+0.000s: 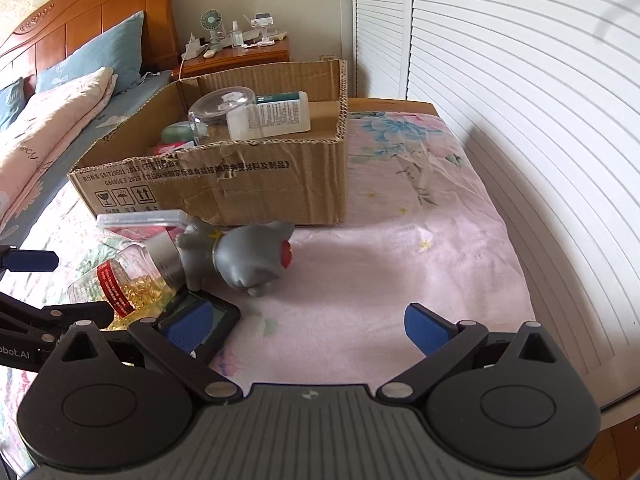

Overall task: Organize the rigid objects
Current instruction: 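Move the left gripper to the yellow capsule bottle while the right gripper approaches the grey cat figure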

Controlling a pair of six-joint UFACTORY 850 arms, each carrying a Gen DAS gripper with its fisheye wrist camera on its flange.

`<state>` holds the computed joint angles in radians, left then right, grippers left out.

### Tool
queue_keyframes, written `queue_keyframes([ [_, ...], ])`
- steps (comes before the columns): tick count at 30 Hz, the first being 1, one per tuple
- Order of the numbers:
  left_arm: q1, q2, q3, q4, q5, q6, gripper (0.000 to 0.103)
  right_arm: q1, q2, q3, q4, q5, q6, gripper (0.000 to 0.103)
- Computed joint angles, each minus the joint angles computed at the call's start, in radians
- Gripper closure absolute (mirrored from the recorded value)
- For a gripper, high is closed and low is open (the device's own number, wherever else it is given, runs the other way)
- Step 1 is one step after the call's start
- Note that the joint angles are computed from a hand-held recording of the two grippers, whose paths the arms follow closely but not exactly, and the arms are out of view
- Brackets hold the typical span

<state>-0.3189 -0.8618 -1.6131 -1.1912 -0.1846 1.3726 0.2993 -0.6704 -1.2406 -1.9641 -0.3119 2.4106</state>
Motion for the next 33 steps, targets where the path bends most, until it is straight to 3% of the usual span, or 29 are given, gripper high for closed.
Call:
queue_keyframes([
  [4,0.015,-0.002,0.005,-0.04,0.031,0.03,0.002,0.008,-0.018,-0.034,0.021,0.011,-0.034,0.0],
  [10,0.033,-0.023,-0.021,0.161,0.064,-0.206,0.002,0.021,-0.056,-0.108,0.141,0.001,-0.194,0.0],
  [19,0.041,-0.026,-0.023,0.095,0.037,-0.137,0.002,0.021,-0.133,-0.224,0.272,0.008,-0.358,0.0],
  [23,0.039,-0.021,-0.02,0.112,0.023,-0.149,0.002,0.025,-0.161,-0.25,0.405,-0.048,-0.516,0.0],
  [27,0.033,-0.018,-0.018,0.166,-0.017,-0.184,0.002,0.001,-0.131,-0.193,0.288,-0.015,-0.377,0.0],
  [33,0.014,-0.011,-0.011,0.126,-0.088,-0.117,0.002,-0.028,-0.1,-0.134,0.067,0.012,-0.129,0.0],
])
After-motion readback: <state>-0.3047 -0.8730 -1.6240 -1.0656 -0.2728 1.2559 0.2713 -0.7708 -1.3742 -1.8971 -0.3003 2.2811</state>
